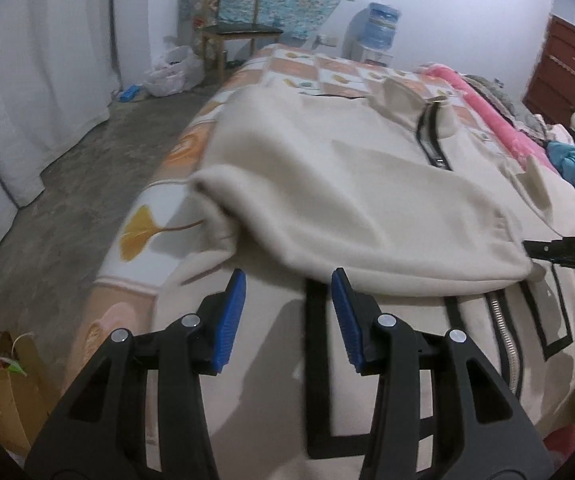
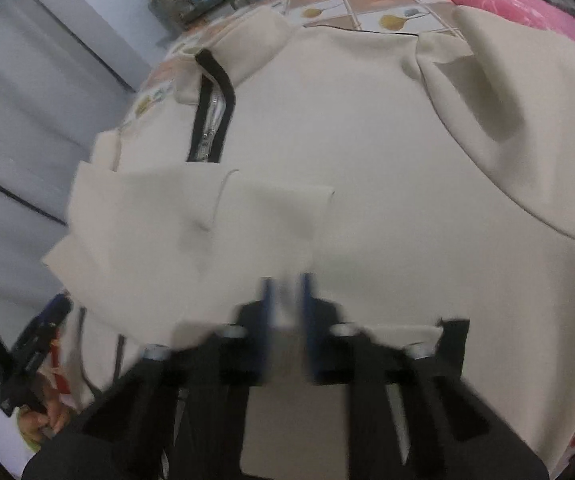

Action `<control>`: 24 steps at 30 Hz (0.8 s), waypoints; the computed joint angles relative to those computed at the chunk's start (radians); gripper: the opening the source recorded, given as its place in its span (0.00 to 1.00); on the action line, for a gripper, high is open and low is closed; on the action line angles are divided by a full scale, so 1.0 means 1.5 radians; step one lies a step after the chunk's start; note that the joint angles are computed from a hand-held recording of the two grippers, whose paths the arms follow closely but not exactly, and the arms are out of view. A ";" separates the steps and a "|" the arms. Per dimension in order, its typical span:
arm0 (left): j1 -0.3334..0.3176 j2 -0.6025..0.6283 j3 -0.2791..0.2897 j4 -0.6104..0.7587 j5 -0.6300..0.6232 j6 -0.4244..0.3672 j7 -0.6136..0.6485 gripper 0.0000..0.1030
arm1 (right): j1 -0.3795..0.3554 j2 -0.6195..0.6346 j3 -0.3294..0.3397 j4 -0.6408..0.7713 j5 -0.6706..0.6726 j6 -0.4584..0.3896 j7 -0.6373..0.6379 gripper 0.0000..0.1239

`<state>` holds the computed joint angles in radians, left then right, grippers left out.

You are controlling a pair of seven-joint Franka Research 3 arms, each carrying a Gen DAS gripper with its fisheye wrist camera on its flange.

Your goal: Fold large clothes

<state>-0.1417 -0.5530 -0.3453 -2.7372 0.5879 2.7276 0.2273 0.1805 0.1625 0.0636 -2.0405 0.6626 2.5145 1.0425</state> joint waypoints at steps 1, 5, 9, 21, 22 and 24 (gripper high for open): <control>-0.002 -0.004 0.004 -0.006 -0.005 -0.004 -0.001 0.42 | 0.001 0.006 0.001 0.013 -0.005 -0.008 0.001 0.04; 0.000 -0.013 0.015 -0.025 -0.019 -0.005 -0.005 0.42 | 0.004 -0.006 0.019 0.058 0.041 0.017 -0.054 0.04; 0.009 -0.017 0.006 -0.022 -0.016 -0.019 -0.013 0.42 | 0.005 -0.064 0.031 0.083 0.200 0.066 -0.222 0.04; 0.000 0.007 0.011 0.007 -0.005 -0.069 -0.009 0.42 | -0.037 0.030 -0.005 0.101 0.098 0.054 -0.069 0.04; -0.001 0.008 0.012 0.009 -0.006 -0.072 -0.008 0.42 | -0.042 0.026 0.001 0.100 0.117 0.056 -0.088 0.04; -0.001 0.011 0.011 0.012 -0.003 -0.076 -0.010 0.42 | -0.043 0.023 0.003 0.103 0.122 0.067 -0.099 0.04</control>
